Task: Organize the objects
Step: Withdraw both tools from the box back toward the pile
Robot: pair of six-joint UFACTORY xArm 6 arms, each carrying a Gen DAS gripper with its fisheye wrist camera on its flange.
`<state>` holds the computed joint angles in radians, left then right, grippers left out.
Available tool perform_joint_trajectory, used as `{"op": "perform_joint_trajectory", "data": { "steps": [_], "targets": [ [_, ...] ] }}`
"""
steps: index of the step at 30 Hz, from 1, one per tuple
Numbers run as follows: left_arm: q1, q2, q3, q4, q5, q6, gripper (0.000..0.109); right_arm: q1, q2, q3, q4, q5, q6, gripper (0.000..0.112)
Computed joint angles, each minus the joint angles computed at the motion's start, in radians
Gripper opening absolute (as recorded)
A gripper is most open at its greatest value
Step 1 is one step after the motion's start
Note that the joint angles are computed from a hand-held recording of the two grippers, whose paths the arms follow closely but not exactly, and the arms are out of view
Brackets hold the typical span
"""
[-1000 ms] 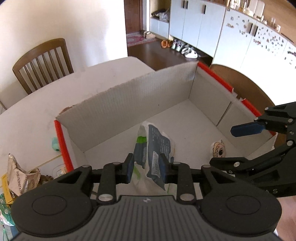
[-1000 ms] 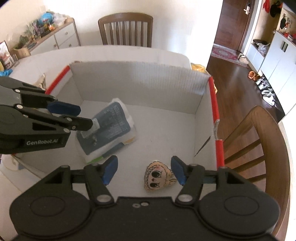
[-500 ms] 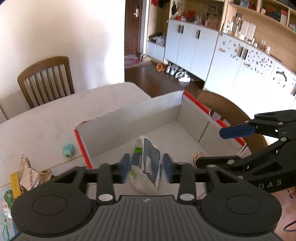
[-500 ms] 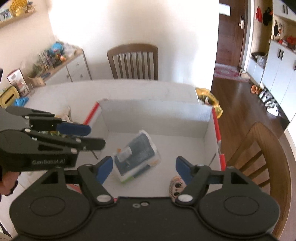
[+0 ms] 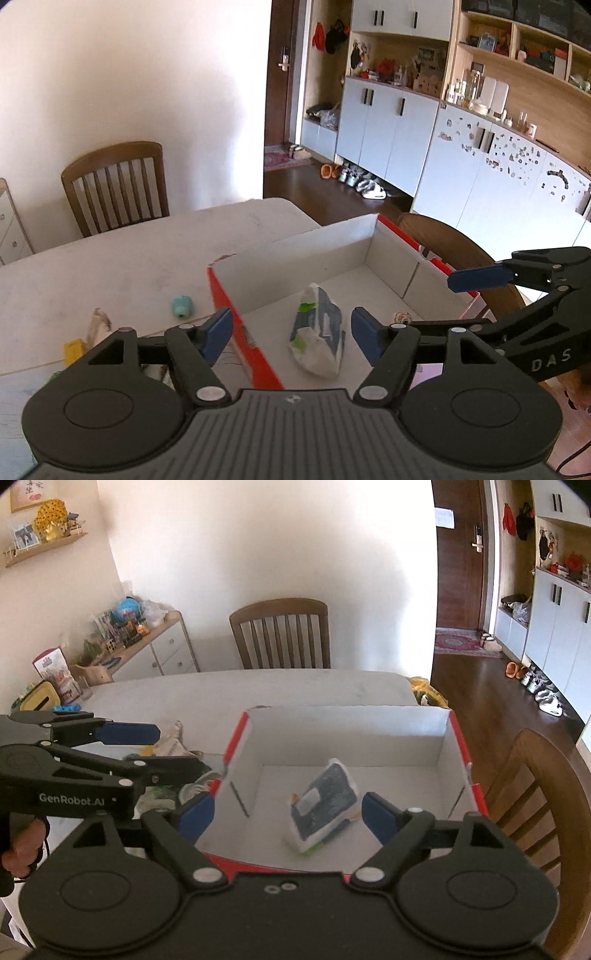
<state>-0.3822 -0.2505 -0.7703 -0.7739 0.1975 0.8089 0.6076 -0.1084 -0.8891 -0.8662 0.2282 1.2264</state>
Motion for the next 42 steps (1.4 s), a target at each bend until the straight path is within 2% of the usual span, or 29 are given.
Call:
{"op": "perform_joint_trajectory", "data": {
  "steps": [5, 12, 17, 21, 28, 40, 42],
  "targets": [
    [0.045, -0.051, 0.035, -0.068, 0.023, 0.082, 0.076, 0.046, 0.016, -0.039, -0.155, 0.033, 0.172, 0.097],
    [0.135, -0.131, 0.090, -0.179, 0.088, 0.212, 0.085, 0.119, 0.068, -0.115, -0.265, 0.088, 0.318, 0.097],
    [0.223, -0.169, 0.122, -0.251, 0.158, 0.300, 0.087, 0.158, 0.119, -0.168, -0.268, 0.111, 0.355, 0.098],
    [0.320, -0.180, 0.131, -0.307, 0.243, 0.370, 0.103, 0.198, 0.167, -0.212, -0.253, 0.138, 0.365, 0.098],
    [0.479, -0.155, 0.126, -0.371, 0.373, 0.478, 0.103, 0.249, 0.239, -0.281, -0.193, 0.179, 0.349, 0.098],
    [0.556, -0.008, 0.074, -0.429, 0.278, 0.625, 0.103, 0.320, 0.381, -0.406, -0.094, 0.283, 0.289, 0.097],
    [0.566, 0.025, 0.055, -0.445, 0.270, 0.654, 0.103, 0.324, 0.407, -0.426, -0.106, 0.278, 0.304, 0.097]
  ]
}}
